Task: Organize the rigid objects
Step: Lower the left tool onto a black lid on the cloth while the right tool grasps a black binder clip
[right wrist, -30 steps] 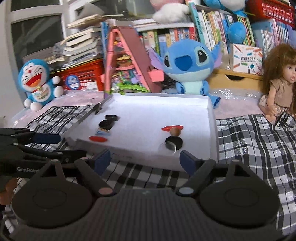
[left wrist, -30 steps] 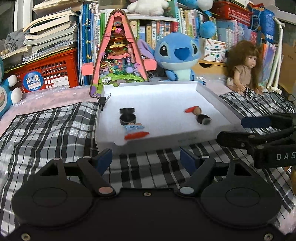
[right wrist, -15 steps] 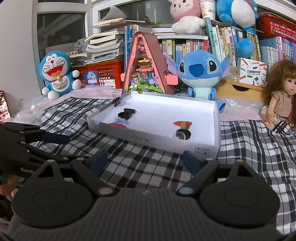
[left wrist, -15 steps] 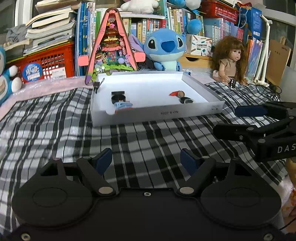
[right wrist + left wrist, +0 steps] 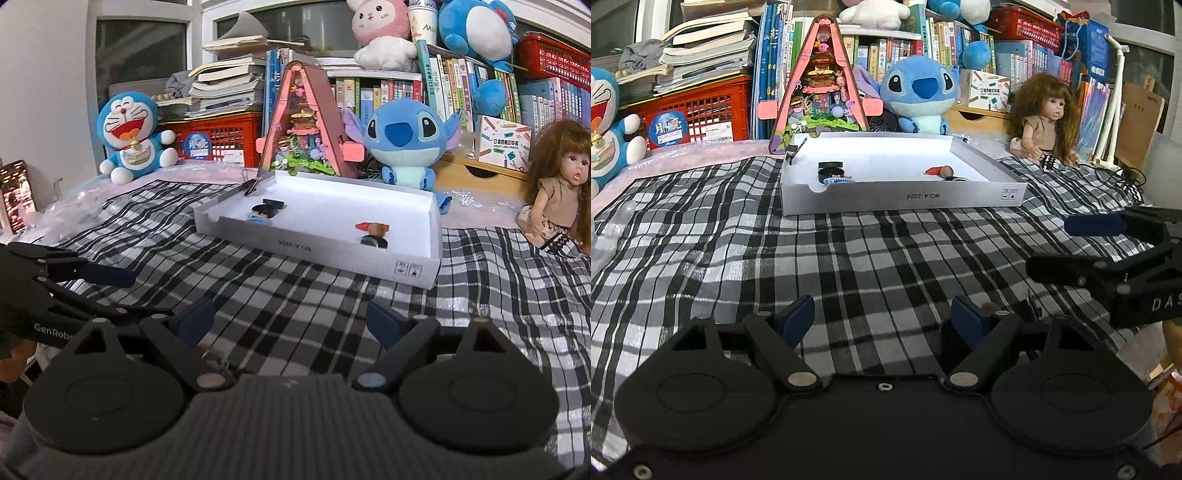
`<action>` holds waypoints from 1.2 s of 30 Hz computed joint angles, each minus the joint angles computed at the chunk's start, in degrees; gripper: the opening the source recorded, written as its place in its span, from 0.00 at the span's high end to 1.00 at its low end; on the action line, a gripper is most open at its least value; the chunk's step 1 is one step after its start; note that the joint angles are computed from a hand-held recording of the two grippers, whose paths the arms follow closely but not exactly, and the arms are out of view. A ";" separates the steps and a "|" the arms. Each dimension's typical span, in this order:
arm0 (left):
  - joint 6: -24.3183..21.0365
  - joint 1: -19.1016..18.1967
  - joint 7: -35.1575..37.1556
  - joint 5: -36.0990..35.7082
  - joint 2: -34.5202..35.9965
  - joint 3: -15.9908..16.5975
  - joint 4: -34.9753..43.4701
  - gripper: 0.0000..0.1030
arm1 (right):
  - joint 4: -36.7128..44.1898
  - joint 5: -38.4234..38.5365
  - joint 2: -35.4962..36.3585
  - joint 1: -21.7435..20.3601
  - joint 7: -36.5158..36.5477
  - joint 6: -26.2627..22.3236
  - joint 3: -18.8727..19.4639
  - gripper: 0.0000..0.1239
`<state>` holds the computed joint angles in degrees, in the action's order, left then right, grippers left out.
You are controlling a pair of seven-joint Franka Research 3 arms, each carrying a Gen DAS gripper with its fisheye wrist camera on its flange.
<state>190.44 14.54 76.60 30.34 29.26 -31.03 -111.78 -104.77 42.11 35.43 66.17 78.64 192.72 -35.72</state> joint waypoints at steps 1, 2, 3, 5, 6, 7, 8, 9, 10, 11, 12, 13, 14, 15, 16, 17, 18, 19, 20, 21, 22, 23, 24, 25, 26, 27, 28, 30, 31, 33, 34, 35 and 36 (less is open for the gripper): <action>0.75 -0.40 -0.08 -0.05 -0.41 0.62 -0.60 0.23 | -0.39 -0.17 -0.29 -0.17 -0.15 0.29 0.50 0.24; 1.60 -0.88 -0.23 0.11 -0.83 1.36 -1.23 0.23 | -0.79 -0.22 -0.56 -0.30 -0.47 0.60 0.99 0.24; 2.23 -1.29 -0.46 0.48 -1.15 2.00 -1.69 0.23 | -1.21 -0.13 -0.79 -0.28 -0.98 0.94 1.34 0.24; 3.62 -2.44 -1.24 1.28 -2.00 3.73 -2.80 0.22 | -1.90 0.49 -1.06 0.02 -2.40 1.54 1.77 0.23; 4.14 -2.99 -1.79 1.71 -2.36 4.52 -3.24 0.22 | -2.13 0.86 -1.28 -0.15 -3.21 1.84 2.30 0.23; 4.61 -3.29 -2.43 2.24 -2.64 5.08 -3.66 0.22 | -2.50 1.05 -1.72 -0.69 -4.08 2.38 3.31 0.23; 4.98 -3.41 -3.11 2.90 -2.86 5.45 -4.04 0.22 | -2.87 1.25 -2.14 -1.27 -4.88 3.00 4.36 0.23; 5.22 -3.59 -3.75 3.55 -2.98 5.85 -4.23 0.22 | -3.18 1.52 -2.50 -1.73 -5.65 3.51 5.23 0.23; 5.62 -4.18 -4.29 3.95 -3.27 6.64 -4.51 0.22 | -3.44 1.82 -2.80 -2.15 -6.41 3.90 6.01 0.23; 6.59 -5.60 -4.61 3.81 -3.70 8.33 -5.03 0.22 | -3.72 2.14 -3.11 -2.59 -7.13 4.22 6.81 0.23; 7.75 -7.43 -4.83 3.27 -4.12 10.42 -5.53 0.22 | -3.90 2.58 -3.33 -2.95 -7.80 4.46 7.47 0.23; 8.70 -8.89 -5.11 2.92 -4.43 12.08 -5.97 0.22 | -3.98 3.21 -3.42 -3.07 -8.52 4.48 7.84 0.23; 9.42 -9.73 -5.53 2.99 -4.67 13.12 -6.35 0.22 | -4.02 4.02 -3.41 -2.89 -9.32 4.35 7.87 0.23; 10.04 -10.36 -6.01 3.15 -4.88 13.94 -6.74 0.22 | -3.99 4.73 -3.35 -2.86 -10.10 4.34 8.00 0.23; 10.70 -10.95 -6.39 3.35 -5.09 14.71 -7.20 0.22 | -4.01 5.57 -3.24 -2.57 -10.96 4.33 7.91 0.23; 11.38 -11.79 -6.53 3.31 -5.29 15.68 -7.65 0.22 | -3.99 6.34 -3.18 -2.38 -11.80 4.30 7.91 0.23; 11.86 -12.68 -6.52 3.15 -5.45 16.64 -7.97 0.22 | -3.95 6.97 -3.16 -2.41 -12.59 4.33 8.13 0.23; 12.32 -13.47 -6.33 3.10 -5.60 17.49 -8.32 0.22 | -3.92 7.50 -3.19 -2.56 -13.37 4.39 8.48 0.23; 12.70 -14.03 -6.12 3.22 -5.71 18.13 -8.63 0.22 | -3.96 8.00 -3.27 -2.73 -14.15 4.51 8.88 0.23; 13.07 -14.74 -5.74 3.09 -5.86 18.85 -9.00 0.22 | -4.00 8.51 -3.33 -2.88 -14.95 4.60 9.24 0.23; 13.19 -15.11 -5.57 3.16 -5.92 19.21 -9.18 0.22 | -3.93 9.16 -3.30 -2.88 -15.78 4.59 9.40 0.23; 13.24 -15.21 -5.56 3.46 -5.96 19.32 -9.35 0.23 | -3.80 9.97 -3.19 -2.67 -16.65 4.51 9.31 0.23; 13.14 -14.92 -5.83 4.13 -5.93 19.06 -9.37 0.24 | -3.64 10.94 -3.05 -2.28 -17.55 4.34 9.00 0.23; 13.10 -14.41 -6.30 5.01 -5.84 18.60 -9.33 0.26 | -3.51 11.80 -2.93 -2.05 -18.37 4.26 8.89 0.23; 13.05 -13.80 -6.87 6.01 -5.67 18.08 -9.20 0.28 | -3.33 12.55 -2.82 -1.99 -19.16 4.24 8.93 0.23; 12.95 -13.27 -7.42 6.99 -5.51 17.62 -9.05 0.29 | -3.24 13.24 -2.78 -1.97 -19.95 4.33 9.05 0.23; 13.07 -13.37 -7.53 7.30 -5.45 17.71 -9.09 0.29 | -3.12 13.97 -2.70 -1.89 -20.76 4.37 9.09 0.23; 13.47 -14.07 -7.25 7.23 -5.39 18.31 -9.12 0.31 | -2.76 15.42 -2.52 -1.77 -22.38 4.19 9.10 0.23; 13.57 -14.39 -7.14 7.08 -5.31 18.56 -9.04 0.33 | -2.63 16.13 -2.40 -1.54 -23.06 4.10 8.92 0.23; 13.54 -14.21 -7.55 7.55 -5.10 18.33 -8.76 0.36 | -2.47 17.13 -2.29 -1.39 -24.08 4.05 8.89 0.23; 13.44 -14.02 -7.87 7.86 -4.93 18.13 -8.49 0.38 | -2.41 17.42 -2.29 -1.53 -24.51 4.16 9.11 0.23; 13.26 -14.10 -8.04 7.88 -4.81 18.12 -8.24 0.39 | -2.29 17.68 -2.29 -1.74 -24.99 4.22 9.37 0.23; 13.03 -14.33 -8.08 7.72 -4.71 18.23 -7.96 0.39 | -2.17 18.06 -2.21 -1.81 -25.50 4.35 9.48 0.23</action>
